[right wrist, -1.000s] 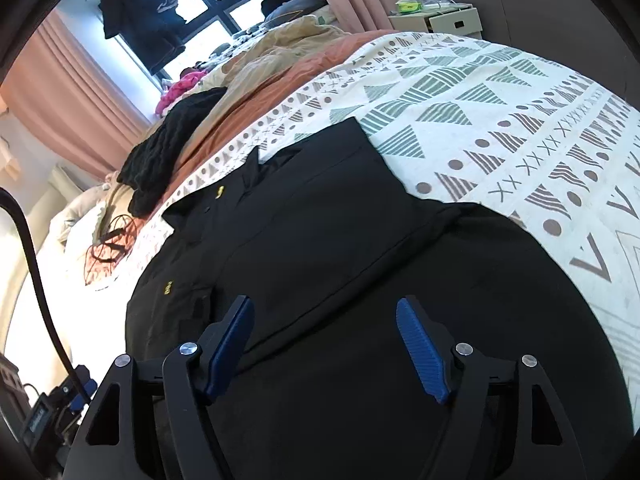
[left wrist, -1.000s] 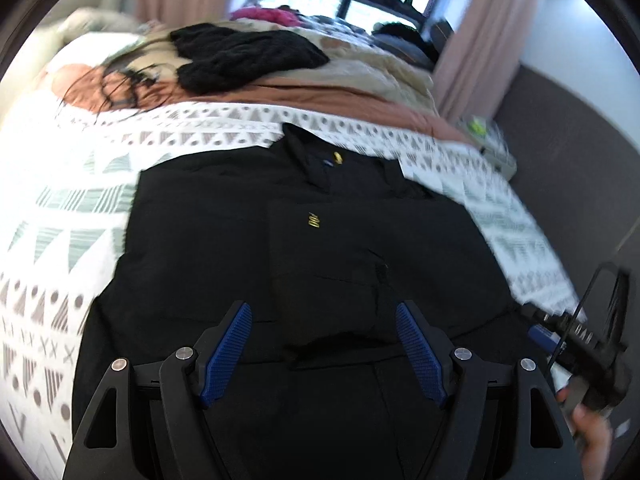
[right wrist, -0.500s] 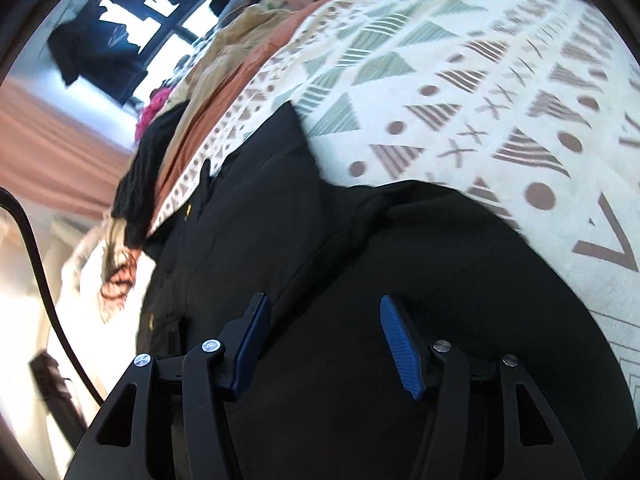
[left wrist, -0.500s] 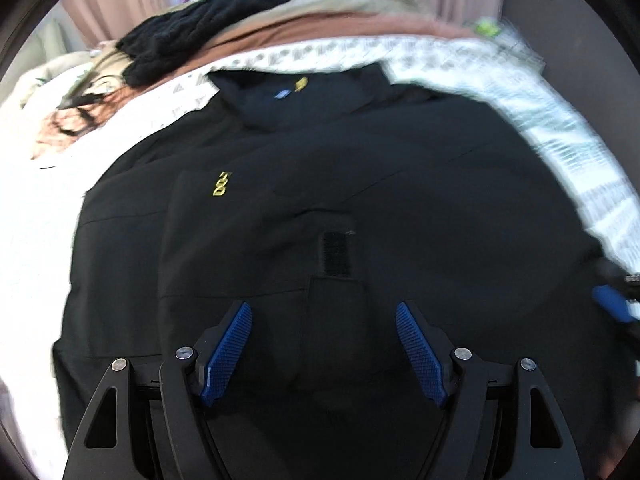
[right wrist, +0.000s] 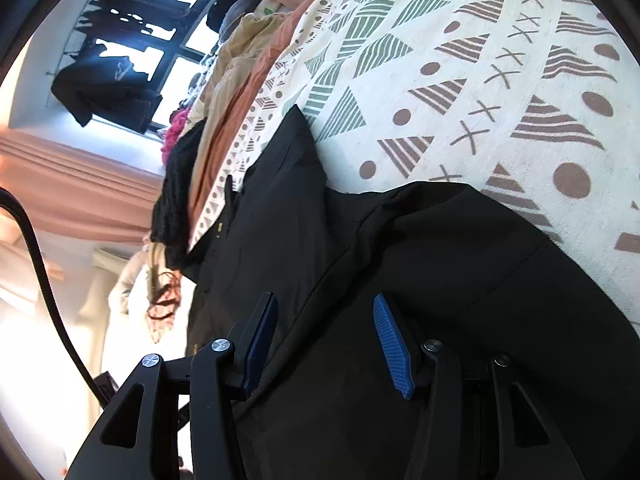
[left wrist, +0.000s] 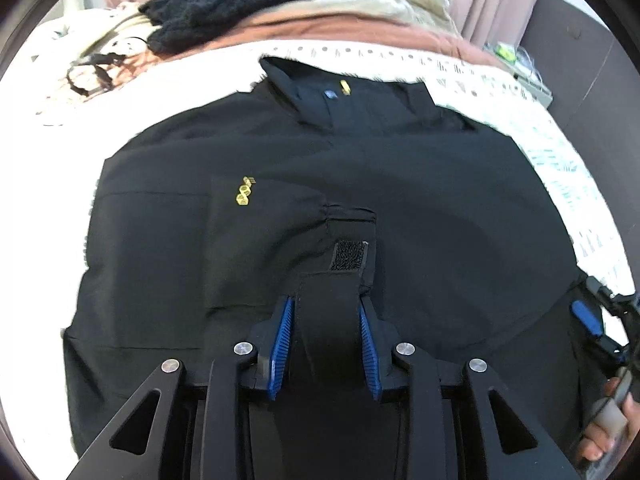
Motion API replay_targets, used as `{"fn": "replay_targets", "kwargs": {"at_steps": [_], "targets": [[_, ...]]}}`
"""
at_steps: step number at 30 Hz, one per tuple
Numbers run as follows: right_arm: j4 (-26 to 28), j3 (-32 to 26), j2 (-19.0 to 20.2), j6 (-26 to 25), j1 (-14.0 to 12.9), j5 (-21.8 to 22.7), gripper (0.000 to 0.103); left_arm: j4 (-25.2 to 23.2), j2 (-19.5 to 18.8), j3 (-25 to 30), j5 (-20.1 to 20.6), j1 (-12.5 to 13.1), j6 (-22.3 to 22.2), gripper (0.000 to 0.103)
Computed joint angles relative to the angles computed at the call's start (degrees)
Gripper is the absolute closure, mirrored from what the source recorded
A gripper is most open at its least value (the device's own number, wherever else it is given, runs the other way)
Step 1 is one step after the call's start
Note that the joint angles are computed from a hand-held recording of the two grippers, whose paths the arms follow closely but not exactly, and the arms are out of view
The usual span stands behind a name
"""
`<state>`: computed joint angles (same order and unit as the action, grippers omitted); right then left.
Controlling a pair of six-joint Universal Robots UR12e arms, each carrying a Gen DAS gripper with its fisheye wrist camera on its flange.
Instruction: Fold large clothes
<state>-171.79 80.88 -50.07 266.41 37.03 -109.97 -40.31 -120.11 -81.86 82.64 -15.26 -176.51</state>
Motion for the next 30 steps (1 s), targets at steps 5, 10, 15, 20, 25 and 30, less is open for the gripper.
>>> {"fn": "replay_targets", "kwargs": {"at_steps": [5,10,15,20,25,30], "targets": [[-0.4,-0.1,0.1,0.8,0.1,-0.2,0.051,2.0,2.2,-1.5,2.9,1.9,-0.5,0.068],[-0.4,-0.5,0.3,0.4,0.1,-0.1,0.051,1.6,3.7,-2.5,5.7,4.4,-3.0,0.066],[-0.6,-1.0,0.7,0.5,0.1,0.5,0.051,2.4,4.6,-4.4,2.6,7.3,-7.4,0.034],[-0.2,-1.5,1.0,0.1,-0.1,0.8,0.051,0.0,3.7,-4.4,0.9,8.3,-8.2,0.034],[-0.2,-1.5,1.2,-0.6,-0.3,0.5,0.058,-2.0,2.1,-3.7,2.7,7.3,-6.8,0.048],[0.2,-1.4,1.5,-1.1,-0.8,1.2,0.094,-0.9,1.1,-2.9,6.0,6.9,-7.2,0.090]]}}
